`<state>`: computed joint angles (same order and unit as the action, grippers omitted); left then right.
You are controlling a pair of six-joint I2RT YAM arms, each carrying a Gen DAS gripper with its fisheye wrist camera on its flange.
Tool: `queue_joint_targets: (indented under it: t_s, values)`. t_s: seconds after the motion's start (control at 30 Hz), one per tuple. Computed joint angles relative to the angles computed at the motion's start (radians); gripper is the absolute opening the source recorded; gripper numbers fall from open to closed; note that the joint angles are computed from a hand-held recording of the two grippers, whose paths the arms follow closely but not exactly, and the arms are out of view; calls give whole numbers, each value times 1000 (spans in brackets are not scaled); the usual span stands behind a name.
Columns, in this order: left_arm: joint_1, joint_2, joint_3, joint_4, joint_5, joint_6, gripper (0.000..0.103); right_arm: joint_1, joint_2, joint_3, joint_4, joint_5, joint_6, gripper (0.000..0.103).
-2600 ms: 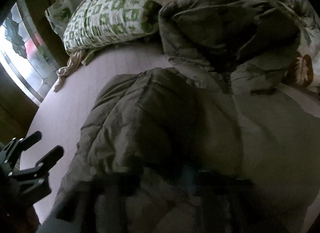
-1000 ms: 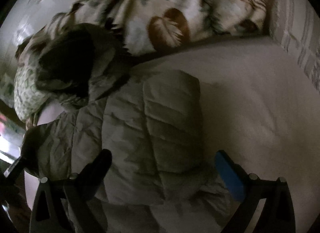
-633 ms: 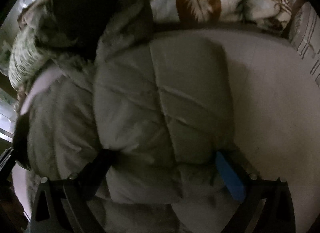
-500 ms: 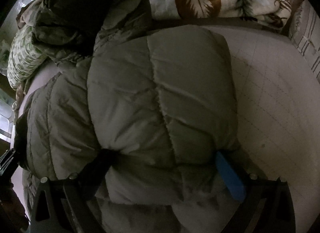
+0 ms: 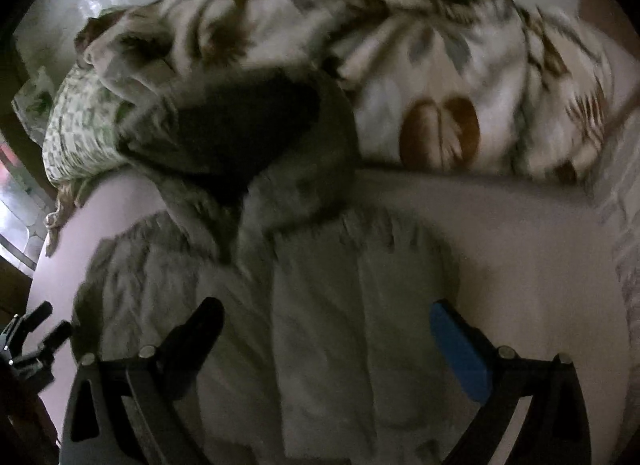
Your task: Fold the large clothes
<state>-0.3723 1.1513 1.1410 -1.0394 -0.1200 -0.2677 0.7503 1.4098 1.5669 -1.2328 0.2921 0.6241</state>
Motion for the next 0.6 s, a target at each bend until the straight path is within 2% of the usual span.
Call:
queue_joint_targets:
  t_s: [0.07,0.13,0.17,0.27,0.33,0.5,0.6]
  values:
    - [5,62,-14,10,29,17,80,-4,77,97,-2,4,-43,103]
    - [-11,85,-68,57,-1,32,81,-3,148,194,-15,16,-84,103]
    - [-11,79,-103,92,0,47,85,-5,189,249,-21,19,-114,103]
    - [37,58,-177,159,75,72,86,-2,305,406,-64,57,-196,103]
    - [72,58,-178,162,125,89,86,-2,378,513,-96,71,-247,103]
    - [89,74,-164,148,154,126,87,3,621,865,-252,113,-395,103]
    - [99,81,-162,151,171,140,88,8,721,984,-290,151,-440,103]
